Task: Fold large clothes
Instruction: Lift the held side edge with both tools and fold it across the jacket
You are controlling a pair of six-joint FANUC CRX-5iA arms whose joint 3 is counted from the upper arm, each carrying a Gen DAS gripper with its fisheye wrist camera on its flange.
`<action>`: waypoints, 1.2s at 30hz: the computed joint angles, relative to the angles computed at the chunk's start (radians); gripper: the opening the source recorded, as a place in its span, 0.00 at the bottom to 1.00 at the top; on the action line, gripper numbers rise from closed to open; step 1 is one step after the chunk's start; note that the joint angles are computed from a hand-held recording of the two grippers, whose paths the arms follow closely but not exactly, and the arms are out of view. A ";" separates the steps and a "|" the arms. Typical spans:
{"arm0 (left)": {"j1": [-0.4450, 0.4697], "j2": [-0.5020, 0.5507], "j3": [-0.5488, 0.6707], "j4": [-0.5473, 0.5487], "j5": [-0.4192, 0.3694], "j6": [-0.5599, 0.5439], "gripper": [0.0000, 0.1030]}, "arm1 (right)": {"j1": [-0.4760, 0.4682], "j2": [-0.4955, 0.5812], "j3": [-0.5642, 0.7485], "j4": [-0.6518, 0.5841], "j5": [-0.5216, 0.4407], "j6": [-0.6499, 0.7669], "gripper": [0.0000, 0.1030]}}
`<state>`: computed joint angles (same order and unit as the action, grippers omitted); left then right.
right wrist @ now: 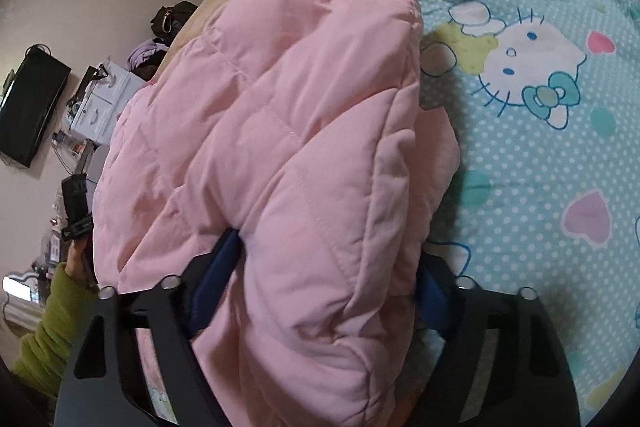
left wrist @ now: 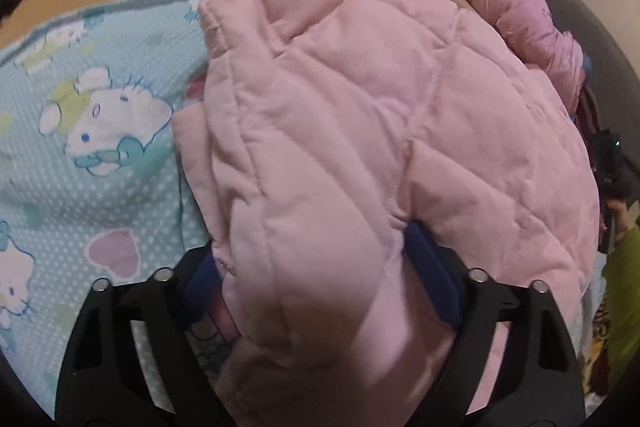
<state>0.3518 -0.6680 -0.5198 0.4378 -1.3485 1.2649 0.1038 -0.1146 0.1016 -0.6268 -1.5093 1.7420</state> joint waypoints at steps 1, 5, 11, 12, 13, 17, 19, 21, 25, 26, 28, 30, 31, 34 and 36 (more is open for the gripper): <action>-0.005 -0.003 0.002 -0.002 0.006 0.004 0.69 | 0.006 -0.009 -0.006 0.003 0.010 0.000 0.65; -0.026 -0.016 0.010 -0.001 0.025 0.019 0.56 | 0.006 -0.055 -0.034 -0.007 0.042 0.001 0.50; 0.018 -0.052 0.017 0.040 -0.011 -0.024 0.48 | 0.005 -0.090 -0.038 -0.010 0.053 -0.005 0.41; 0.021 -0.058 0.021 0.048 -0.017 -0.025 0.47 | -0.006 -0.094 -0.038 -0.020 0.047 0.003 0.40; 0.033 -0.065 0.023 0.052 -0.031 -0.031 0.47 | -0.012 -0.103 -0.037 -0.029 0.043 0.009 0.39; 0.056 -0.099 0.030 0.061 -0.062 -0.053 0.46 | -0.015 -0.129 -0.037 -0.027 0.032 0.015 0.38; 0.070 -0.112 0.031 0.063 -0.080 -0.066 0.46 | -0.025 -0.146 -0.040 -0.033 0.016 0.023 0.38; 0.090 -0.130 0.026 0.075 -0.101 -0.075 0.46 | -0.023 -0.164 -0.042 -0.034 0.008 0.022 0.38; 0.143 -0.178 0.019 0.095 -0.161 -0.100 0.46 | -0.060 -0.199 -0.053 -0.062 -0.031 0.048 0.38; 0.157 -0.193 0.016 0.099 -0.177 -0.105 0.46 | -0.062 -0.209 -0.058 -0.062 -0.038 0.048 0.38; 0.193 -0.222 0.012 0.109 -0.217 -0.124 0.46 | -0.075 -0.230 -0.066 -0.066 -0.061 0.054 0.38; 0.245 -0.251 0.010 0.125 -0.269 -0.157 0.46 | -0.049 -0.253 -0.077 -0.054 -0.060 0.034 0.38; 0.256 -0.259 0.010 0.128 -0.282 -0.162 0.46 | -0.052 -0.259 -0.079 -0.054 -0.065 0.035 0.38; 0.362 -0.303 0.008 0.164 -0.371 -0.225 0.44 | -0.060 -0.282 -0.089 -0.055 -0.085 0.042 0.38; 0.408 -0.323 0.010 0.184 -0.411 -0.247 0.44 | -0.058 -0.295 -0.096 -0.054 -0.091 0.036 0.38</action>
<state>0.7595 -0.9906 -0.5097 0.6214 -1.7593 1.0180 0.0462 -0.4098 0.0054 -0.6806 -1.6000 1.7779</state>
